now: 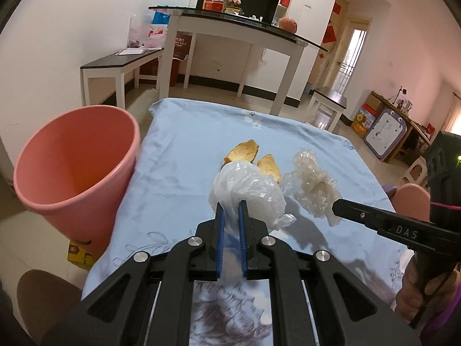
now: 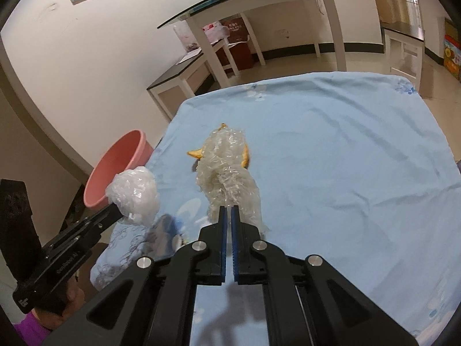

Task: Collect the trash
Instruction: 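Carry the white bag and clear wrap over the pink bucket and open both grippers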

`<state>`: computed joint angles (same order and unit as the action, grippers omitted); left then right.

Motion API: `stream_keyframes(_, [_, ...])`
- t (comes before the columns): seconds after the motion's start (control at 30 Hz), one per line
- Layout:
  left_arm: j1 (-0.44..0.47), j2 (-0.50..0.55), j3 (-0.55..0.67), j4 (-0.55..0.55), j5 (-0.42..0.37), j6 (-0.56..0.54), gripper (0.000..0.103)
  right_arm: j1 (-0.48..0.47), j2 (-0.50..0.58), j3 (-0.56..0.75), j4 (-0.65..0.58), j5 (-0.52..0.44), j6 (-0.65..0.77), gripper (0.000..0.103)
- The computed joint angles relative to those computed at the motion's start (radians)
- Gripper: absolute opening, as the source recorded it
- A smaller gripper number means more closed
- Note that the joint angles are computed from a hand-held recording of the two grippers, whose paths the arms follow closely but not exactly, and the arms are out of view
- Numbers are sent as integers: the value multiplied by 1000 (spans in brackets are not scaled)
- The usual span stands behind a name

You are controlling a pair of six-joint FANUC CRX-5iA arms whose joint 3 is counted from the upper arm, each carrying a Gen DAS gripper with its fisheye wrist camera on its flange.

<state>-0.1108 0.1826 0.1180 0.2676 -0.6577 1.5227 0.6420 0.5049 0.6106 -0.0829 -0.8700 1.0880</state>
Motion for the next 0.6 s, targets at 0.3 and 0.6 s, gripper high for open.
stream_keyframes(0.3, [8,-60,-48,-50,48,57,9,35,-14,-5,26,39,12,3])
stream_keyframes(0.6, [24,-93,-51,-106,54,114,9,61,18,71,18,34,80,3])
